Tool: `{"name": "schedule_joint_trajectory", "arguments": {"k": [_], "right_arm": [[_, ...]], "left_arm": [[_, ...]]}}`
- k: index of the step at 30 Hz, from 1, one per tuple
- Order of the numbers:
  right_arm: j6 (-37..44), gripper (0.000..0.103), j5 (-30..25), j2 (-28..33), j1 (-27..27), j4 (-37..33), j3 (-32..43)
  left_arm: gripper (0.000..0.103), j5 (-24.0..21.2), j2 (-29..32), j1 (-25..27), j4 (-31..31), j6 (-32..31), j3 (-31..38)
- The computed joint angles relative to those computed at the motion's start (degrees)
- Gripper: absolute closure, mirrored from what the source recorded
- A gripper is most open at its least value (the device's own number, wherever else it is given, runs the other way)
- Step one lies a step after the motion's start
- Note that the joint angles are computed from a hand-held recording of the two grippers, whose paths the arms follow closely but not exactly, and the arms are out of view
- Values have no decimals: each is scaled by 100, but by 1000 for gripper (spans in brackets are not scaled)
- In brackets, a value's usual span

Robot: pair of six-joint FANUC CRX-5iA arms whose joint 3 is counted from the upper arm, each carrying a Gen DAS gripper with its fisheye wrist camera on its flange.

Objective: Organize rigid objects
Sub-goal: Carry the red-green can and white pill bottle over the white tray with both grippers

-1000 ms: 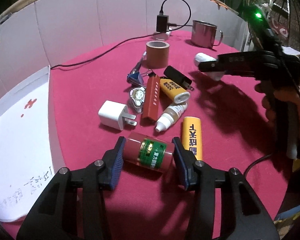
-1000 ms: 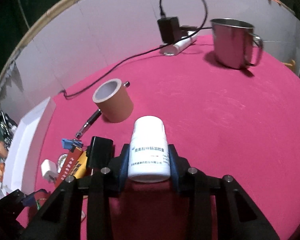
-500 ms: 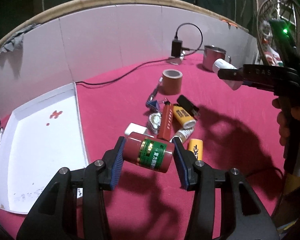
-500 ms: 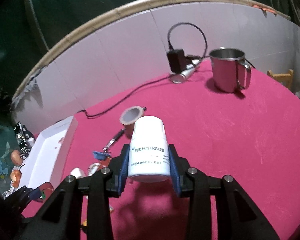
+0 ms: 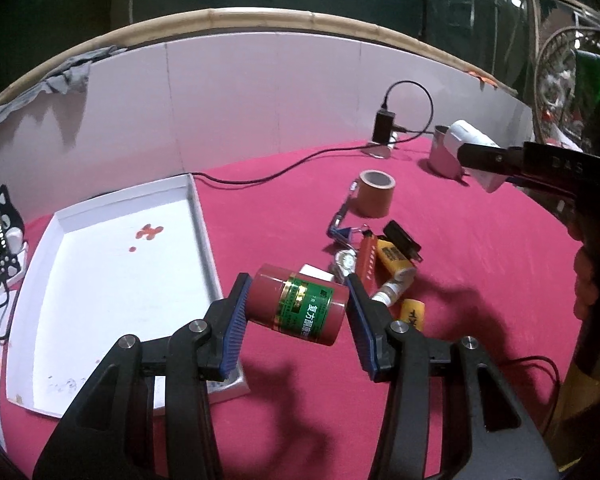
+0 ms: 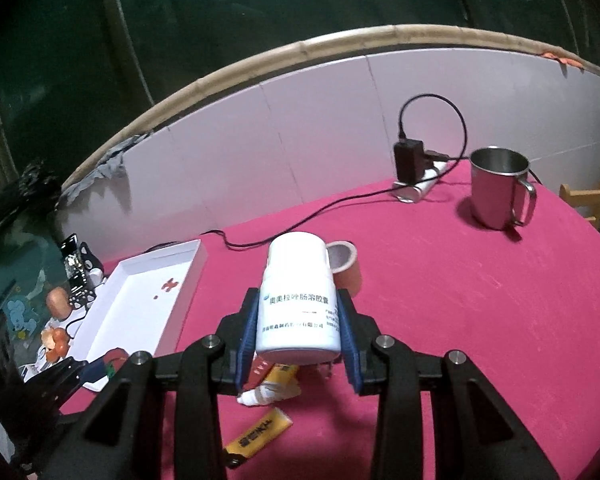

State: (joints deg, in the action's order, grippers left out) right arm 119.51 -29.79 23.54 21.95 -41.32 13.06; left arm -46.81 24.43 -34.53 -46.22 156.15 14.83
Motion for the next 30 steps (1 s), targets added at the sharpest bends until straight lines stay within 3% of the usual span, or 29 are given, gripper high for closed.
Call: {"name": "schedule_joint_trajectory", "arguments": {"k": [30], "right_arm": [[366,67,-211,23,801,368,351]], "left_arm": [[57,-320,-808,183,-657,1523,-911]]}}
